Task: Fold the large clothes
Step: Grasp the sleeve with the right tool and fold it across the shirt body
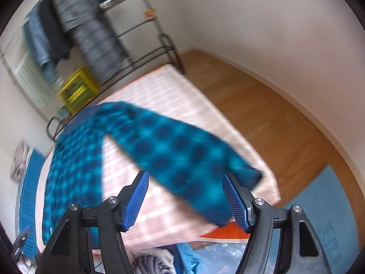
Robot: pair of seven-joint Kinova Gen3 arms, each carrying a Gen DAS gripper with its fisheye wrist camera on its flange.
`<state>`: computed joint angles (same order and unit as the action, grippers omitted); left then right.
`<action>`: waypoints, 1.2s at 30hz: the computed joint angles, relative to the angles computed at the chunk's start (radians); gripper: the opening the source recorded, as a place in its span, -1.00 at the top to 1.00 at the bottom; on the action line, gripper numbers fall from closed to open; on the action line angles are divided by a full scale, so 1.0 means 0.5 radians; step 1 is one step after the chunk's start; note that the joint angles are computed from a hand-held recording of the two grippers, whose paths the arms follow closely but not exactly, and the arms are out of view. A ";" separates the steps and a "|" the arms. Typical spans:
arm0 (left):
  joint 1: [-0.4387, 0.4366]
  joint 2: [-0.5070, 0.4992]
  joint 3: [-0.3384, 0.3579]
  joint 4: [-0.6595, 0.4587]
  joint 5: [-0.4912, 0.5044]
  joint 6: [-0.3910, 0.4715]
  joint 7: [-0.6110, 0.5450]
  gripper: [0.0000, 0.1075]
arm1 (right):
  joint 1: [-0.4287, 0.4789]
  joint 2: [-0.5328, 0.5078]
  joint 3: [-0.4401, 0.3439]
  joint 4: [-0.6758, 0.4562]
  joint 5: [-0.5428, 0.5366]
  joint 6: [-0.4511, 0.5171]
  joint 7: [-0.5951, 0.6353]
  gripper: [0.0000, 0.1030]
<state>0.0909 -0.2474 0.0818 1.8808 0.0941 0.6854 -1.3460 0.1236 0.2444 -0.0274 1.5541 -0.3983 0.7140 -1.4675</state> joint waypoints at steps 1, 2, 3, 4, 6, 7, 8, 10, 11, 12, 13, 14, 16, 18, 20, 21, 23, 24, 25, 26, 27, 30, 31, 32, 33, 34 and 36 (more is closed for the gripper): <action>0.006 0.006 -0.002 -0.017 0.010 -0.007 -0.003 0.42 | 0.028 0.027 0.015 -0.003 -0.019 0.004 -0.005 -0.35; 0.008 0.020 0.003 -0.036 0.014 -0.008 0.001 0.42 | 0.067 0.073 0.035 -0.015 -0.045 0.012 -0.025 -0.31; 0.008 0.031 0.008 -0.050 0.014 -0.007 0.010 0.42 | 0.102 0.102 0.034 -0.017 -0.074 0.011 -0.023 -0.28; 0.010 0.047 0.020 -0.066 0.014 -0.001 0.027 0.42 | 0.159 0.143 0.021 -0.023 -0.131 0.016 0.006 -0.25; 0.034 0.087 0.016 -0.097 0.039 0.022 0.009 0.42 | 0.231 0.212 -0.004 -0.050 -0.199 0.055 0.025 -0.25; 0.035 0.099 0.031 -0.105 0.023 0.028 0.022 0.42 | 0.239 0.250 0.007 -0.067 -0.204 0.066 -0.001 -0.25; 0.041 0.113 0.046 -0.114 0.007 0.036 0.030 0.42 | 0.237 0.263 0.009 -0.068 -0.193 0.059 -0.026 -0.25; 0.062 0.137 0.049 -0.124 0.015 0.046 0.020 0.42 | 0.274 0.311 -0.009 -0.069 -0.222 0.035 -0.036 -0.25; 0.071 0.149 0.053 -0.133 0.015 0.052 0.018 0.42 | 0.306 0.328 -0.036 -0.066 -0.260 0.026 -0.011 -0.25; 0.078 0.161 0.059 -0.141 0.009 0.057 0.019 0.42 | 0.319 0.339 -0.052 -0.062 -0.280 0.012 -0.004 -0.25; 0.083 0.169 0.072 -0.146 -0.006 0.056 0.035 0.42 | 0.322 0.346 -0.060 -0.062 -0.287 0.002 -0.003 -0.21; 0.089 0.173 0.072 -0.147 -0.008 0.053 0.037 0.42 | 0.311 0.357 -0.058 -0.072 -0.273 -0.002 -0.012 -0.14; 0.102 0.180 0.073 -0.148 0.000 0.048 0.043 0.42 | 0.283 0.372 -0.051 -0.088 -0.226 -0.006 -0.031 0.08; 0.112 0.182 0.072 -0.147 0.005 0.040 0.046 0.42 | 0.228 0.379 -0.025 -0.111 -0.132 0.004 -0.077 0.26; 0.120 0.184 0.074 -0.147 0.003 0.033 0.045 0.42 | 0.222 0.371 -0.037 -0.110 -0.097 -0.001 -0.069 0.45; 0.123 0.183 0.077 -0.144 -0.002 0.032 0.048 0.42 | 0.242 0.367 -0.054 -0.102 -0.111 -0.003 -0.048 0.52; 0.129 0.179 0.073 -0.140 0.001 0.037 0.042 0.42 | 0.279 0.332 -0.083 -0.074 -0.161 -0.012 -0.014 0.84; 0.130 0.178 0.071 -0.139 0.000 0.041 0.040 0.42 | 0.282 0.309 -0.085 -0.058 -0.177 -0.024 -0.013 0.87; 0.130 0.181 0.068 -0.138 0.001 0.038 0.036 0.42 | 0.301 0.277 -0.102 -0.036 -0.217 -0.038 0.013 0.88; 0.128 0.178 0.066 -0.133 0.001 0.034 0.036 0.42 | 0.317 0.252 -0.119 -0.022 -0.258 -0.045 0.048 0.89; 0.126 0.176 0.060 -0.129 0.006 0.031 0.034 0.42 | 0.321 0.223 -0.126 -0.011 -0.286 -0.045 0.073 0.90; 0.118 0.183 0.034 -0.122 0.042 0.019 0.020 0.42 | 0.319 0.133 -0.150 0.014 -0.394 -0.022 0.146 0.92; 0.116 0.182 0.018 -0.115 0.071 0.010 0.005 0.42 | 0.311 0.118 -0.154 0.018 -0.434 -0.023 0.180 0.92; 0.114 0.181 0.002 -0.110 0.101 0.002 -0.013 0.42 | 0.303 0.076 -0.175 0.032 -0.490 -0.022 0.236 0.93; 0.108 0.180 -0.008 -0.106 0.121 -0.005 -0.024 0.42 | 0.284 0.052 -0.176 0.034 -0.526 -0.013 0.269 0.93; 0.103 0.180 -0.013 -0.103 0.134 -0.012 -0.031 0.42 | 0.262 0.022 -0.186 0.034 -0.573 0.002 0.311 0.95; 0.098 0.179 -0.035 -0.097 0.182 -0.019 -0.068 0.42 | 0.221 -0.022 -0.198 0.040 -0.669 0.024 0.394 0.95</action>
